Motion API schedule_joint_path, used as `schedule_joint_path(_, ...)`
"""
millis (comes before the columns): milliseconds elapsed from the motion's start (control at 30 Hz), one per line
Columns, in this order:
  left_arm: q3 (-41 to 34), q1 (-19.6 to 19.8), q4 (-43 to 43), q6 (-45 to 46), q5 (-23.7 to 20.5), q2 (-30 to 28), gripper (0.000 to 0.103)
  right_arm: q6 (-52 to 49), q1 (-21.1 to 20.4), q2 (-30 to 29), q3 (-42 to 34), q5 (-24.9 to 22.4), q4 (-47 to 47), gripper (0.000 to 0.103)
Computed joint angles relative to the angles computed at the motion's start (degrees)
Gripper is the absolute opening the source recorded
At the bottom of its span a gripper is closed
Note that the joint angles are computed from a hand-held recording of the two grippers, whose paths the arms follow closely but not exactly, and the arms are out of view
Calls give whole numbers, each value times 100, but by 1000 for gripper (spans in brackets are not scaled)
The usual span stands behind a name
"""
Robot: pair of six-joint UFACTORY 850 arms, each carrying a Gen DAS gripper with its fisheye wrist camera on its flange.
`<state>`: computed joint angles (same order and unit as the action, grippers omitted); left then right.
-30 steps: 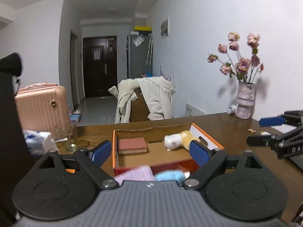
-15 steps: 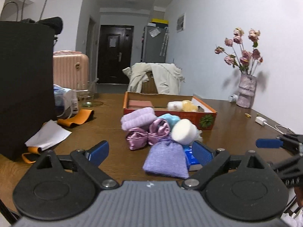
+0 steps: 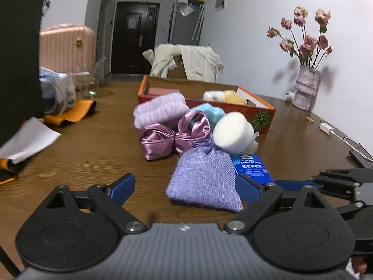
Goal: Organize soft objects
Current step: 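Reach the right tool to the lavender sachet and grasp its drawstring neck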
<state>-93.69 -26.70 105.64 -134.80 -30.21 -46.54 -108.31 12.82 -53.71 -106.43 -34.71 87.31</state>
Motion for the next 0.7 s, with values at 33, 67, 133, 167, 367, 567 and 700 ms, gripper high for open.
schedule_joint_path(33,-137,34,-33,72,103,-96,89,171,19,-94,-145,73,-86,40)
schedule_joint_path(67,-312,61,-226,314,198,-208,84,318,48,-174,-269,229,-148,39)
schedule_joint_path(133,-776,135,-976,1139,416,-482,78,655,91,-315,-501,544,-326,35)
schedule_joint_path(167,-994,169,-1471,1619,500,-605,68,737,105,-330,-529,746,-312,35)
schedule_joint_path(367,-716,259,-810,1041,1084,-460,34,646,51,-231,-442,1285,320,38)
schedule_joint_path(567,405,193,715,334,1019,263,53,1066,-16,-229,-587,97,-301,41)
schedule_joint_path(700,717,149,-268,824,-222,479,66,1340,136,-450,-926,1,-713,42)
